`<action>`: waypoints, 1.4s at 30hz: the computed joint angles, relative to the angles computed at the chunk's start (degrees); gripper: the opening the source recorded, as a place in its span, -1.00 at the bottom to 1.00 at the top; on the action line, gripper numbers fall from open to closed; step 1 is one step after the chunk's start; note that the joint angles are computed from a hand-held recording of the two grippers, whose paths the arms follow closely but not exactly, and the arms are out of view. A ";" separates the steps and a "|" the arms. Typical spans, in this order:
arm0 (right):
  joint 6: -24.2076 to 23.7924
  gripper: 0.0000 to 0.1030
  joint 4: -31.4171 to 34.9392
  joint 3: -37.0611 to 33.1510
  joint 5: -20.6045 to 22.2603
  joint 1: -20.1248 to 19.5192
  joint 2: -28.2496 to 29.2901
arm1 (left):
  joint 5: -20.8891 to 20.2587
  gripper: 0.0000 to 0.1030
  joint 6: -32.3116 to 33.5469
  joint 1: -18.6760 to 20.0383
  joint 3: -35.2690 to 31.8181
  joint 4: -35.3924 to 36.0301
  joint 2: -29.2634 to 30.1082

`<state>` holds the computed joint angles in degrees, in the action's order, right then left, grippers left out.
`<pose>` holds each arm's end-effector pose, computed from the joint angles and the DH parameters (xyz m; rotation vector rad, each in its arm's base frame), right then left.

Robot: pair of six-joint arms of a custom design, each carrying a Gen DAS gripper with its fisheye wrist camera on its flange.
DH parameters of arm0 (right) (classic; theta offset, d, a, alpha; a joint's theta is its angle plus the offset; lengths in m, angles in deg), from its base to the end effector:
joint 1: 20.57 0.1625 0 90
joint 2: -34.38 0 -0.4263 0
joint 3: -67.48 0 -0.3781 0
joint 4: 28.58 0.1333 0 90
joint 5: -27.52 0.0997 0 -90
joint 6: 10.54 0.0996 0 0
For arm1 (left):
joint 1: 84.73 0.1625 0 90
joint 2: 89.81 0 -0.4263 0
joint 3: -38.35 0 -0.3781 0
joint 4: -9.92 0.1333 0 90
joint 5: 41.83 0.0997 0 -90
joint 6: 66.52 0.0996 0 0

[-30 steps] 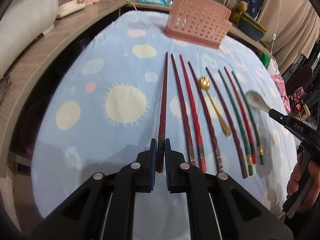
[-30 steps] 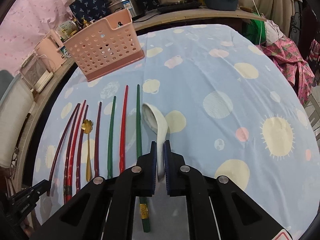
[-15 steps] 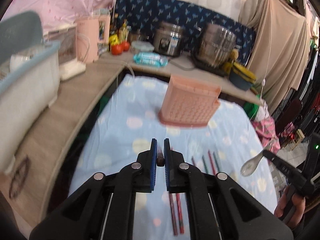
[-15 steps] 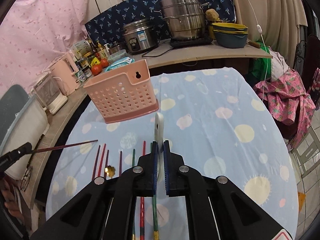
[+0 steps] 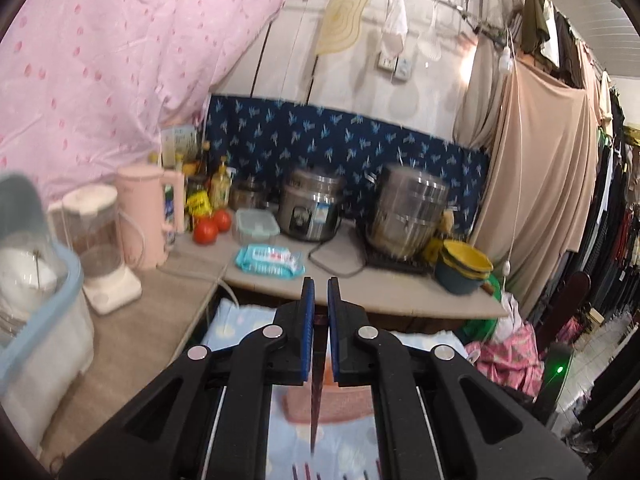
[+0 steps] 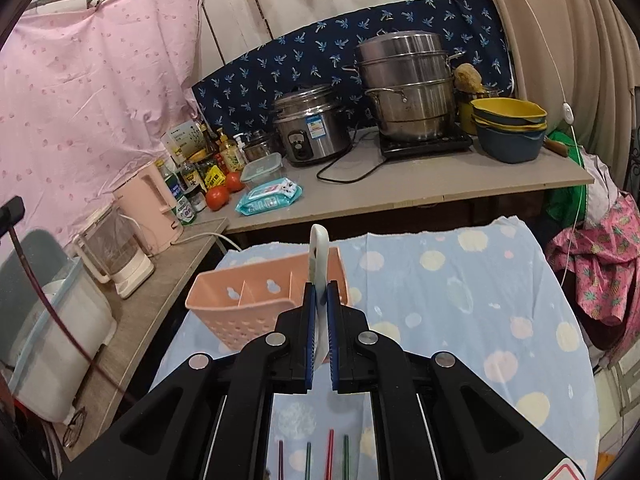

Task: Organize utensils
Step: 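Lift and carry the spoon and chopstick with both tools over the pink holder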

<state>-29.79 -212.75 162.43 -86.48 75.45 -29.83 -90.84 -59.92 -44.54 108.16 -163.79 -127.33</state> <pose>0.1590 -0.6232 0.4015 0.2068 -2.2936 1.3457 -0.4667 -0.6542 0.2512 0.7641 2.3513 -1.4242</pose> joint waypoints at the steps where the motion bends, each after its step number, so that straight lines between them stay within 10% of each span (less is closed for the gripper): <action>1: -0.41 -0.89 0.23 -1.83 0.03 0.03 1.11 | -0.47 -0.87 1.36 0.07 -2.21 -0.99 1.20; 11: -0.45 -0.89 4.56 -13.59 -1.25 -1.49 9.13 | -3.10 -0.87 5.80 1.83 -19.32 2.21 10.97; 42: 1.41 -0.88 9.58 -17.16 -0.92 -4.64 13.77 | -5.25 -0.87 5.22 4.23 -29.90 9.25 17.20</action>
<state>-28.38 -203.17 145.27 -87.40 70.80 -16.06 -96.09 -54.69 -40.31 78.26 -154.55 -110.12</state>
